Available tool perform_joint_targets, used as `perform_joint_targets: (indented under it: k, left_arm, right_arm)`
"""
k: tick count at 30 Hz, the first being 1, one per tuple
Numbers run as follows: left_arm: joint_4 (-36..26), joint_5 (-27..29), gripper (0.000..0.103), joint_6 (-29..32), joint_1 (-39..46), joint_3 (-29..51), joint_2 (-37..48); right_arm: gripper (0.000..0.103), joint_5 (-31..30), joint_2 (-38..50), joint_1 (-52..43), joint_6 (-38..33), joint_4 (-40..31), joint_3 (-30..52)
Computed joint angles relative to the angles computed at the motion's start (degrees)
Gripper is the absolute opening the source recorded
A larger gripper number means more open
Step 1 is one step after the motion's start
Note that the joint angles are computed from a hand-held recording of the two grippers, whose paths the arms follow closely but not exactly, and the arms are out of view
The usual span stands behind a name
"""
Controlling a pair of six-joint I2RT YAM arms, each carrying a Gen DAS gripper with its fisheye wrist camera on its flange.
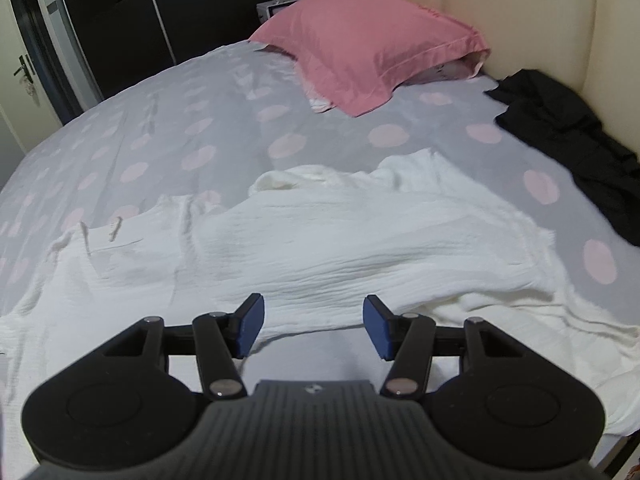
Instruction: Fold clothes
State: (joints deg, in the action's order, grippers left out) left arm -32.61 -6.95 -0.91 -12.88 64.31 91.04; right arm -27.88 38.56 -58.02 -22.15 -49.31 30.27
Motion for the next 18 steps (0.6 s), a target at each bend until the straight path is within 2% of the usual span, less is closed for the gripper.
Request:
perform_joint_targets:
  k: [5,11,12,15,18]
  left_arm:
    - [-2.2,2.9,0.001,2.5,-6.5,-8.2,-3.7]
    - [-0.5,8.2,0.003,3.2,-9.7,-15.7,-2.1]
    - [-0.6,9.1,0.005,3.6,-9.8,-16.3,-2.0]
    - [-1.9,9.9,0.022,4.1,-9.2,-17.2,-5.3]
    - [-2.1,9.9,0.030,1.2,-6.9,-18.3,-9.8]
  right_arm:
    - [0.060,-2.2,0.8,0.0,-0.1,-2.8,0.9]
    - [0.061,-4.7,2.5,-3.7,-2.0,-5.5,1.8]
    - [0.062,-5.1,3.0,-4.6,-2.3,-5.9,2.1]
    - [0.062,-7.1,5.0,-7.5,-3.5,-7.4,3.0]
    - [0.063,-8.5,5.8,-8.9,-4.2,-8.7,3.6]
